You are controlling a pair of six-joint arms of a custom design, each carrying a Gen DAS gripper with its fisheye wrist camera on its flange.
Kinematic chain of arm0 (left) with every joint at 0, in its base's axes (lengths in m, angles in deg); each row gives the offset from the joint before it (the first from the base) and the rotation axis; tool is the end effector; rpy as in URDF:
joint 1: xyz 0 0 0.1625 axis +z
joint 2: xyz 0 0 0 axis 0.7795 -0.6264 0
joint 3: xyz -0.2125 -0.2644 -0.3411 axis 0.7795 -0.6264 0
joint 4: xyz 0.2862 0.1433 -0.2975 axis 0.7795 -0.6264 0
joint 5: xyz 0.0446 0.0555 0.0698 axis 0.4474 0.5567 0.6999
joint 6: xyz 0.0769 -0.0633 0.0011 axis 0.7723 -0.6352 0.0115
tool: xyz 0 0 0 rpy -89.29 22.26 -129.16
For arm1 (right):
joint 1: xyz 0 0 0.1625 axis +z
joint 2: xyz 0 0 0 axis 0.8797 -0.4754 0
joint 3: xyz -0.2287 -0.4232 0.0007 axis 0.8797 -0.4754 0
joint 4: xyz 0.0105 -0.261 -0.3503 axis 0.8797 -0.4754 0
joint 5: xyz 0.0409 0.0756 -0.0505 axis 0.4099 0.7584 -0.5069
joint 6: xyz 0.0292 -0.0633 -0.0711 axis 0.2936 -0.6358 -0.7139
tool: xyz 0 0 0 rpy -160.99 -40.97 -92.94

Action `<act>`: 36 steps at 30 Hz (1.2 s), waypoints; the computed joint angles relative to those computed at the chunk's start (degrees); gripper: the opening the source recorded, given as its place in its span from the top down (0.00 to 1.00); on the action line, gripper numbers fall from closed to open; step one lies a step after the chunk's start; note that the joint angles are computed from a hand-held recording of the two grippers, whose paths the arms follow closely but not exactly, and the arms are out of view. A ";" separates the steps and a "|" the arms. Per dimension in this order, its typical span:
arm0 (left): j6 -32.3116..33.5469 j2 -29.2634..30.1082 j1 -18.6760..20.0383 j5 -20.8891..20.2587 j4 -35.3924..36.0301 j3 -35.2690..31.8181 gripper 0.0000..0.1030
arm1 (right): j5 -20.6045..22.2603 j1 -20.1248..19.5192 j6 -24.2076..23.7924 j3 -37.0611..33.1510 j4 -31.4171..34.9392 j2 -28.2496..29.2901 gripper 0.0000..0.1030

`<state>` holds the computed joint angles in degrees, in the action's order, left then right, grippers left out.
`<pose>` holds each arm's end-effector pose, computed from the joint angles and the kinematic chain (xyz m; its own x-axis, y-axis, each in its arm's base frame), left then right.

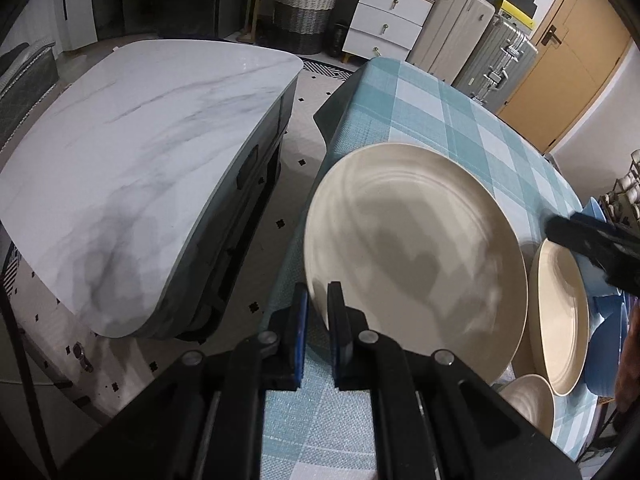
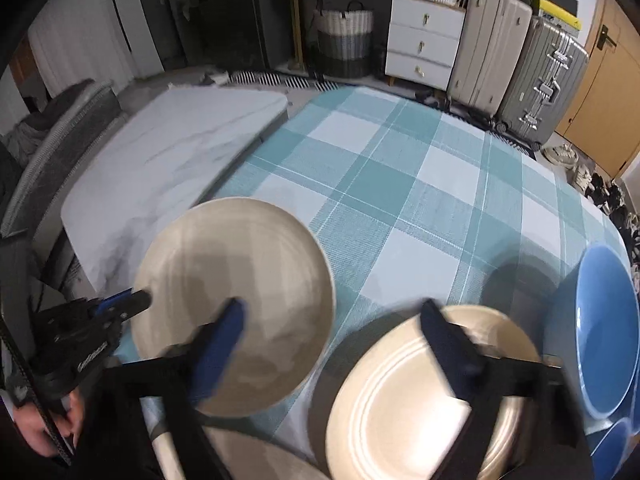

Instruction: Organize plates and bowls

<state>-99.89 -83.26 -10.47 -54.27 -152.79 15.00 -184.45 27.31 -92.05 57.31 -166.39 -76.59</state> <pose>-0.3621 -0.5630 -0.0087 -0.8340 0.2000 -0.5142 0.3700 0.8941 -0.2525 0.0607 -0.5663 0.3699 -0.7082 0.0031 0.7060 -0.3153 0.8934 -0.3201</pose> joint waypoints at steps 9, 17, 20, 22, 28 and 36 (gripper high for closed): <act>0.79 -0.38 0.03 0.04 -0.84 0.76 0.93 | 0.51 -1.25 0.23 -3.45 8.32 3.48 0.49; 0.50 -0.06 -0.07 0.09 -0.18 0.22 0.93 | -0.20 -2.32 1.93 -3.77 9.17 4.42 0.71; 0.58 -0.08 -0.04 0.04 -0.16 0.21 0.93 | -0.57 -2.63 2.18 -3.64 8.71 4.37 0.80; 0.55 -0.10 -0.07 0.20 0.08 0.14 0.93 | -0.54 -2.87 2.22 -3.57 8.70 4.22 0.82; 0.75 -0.19 0.05 -0.04 -0.01 0.27 0.93 | -1.45 -3.13 1.32 -3.32 8.27 4.71 0.84; 0.07 -0.05 -0.10 0.02 -0.96 0.70 0.92 | -0.95 -3.67 3.36 -3.52 8.89 4.76 0.88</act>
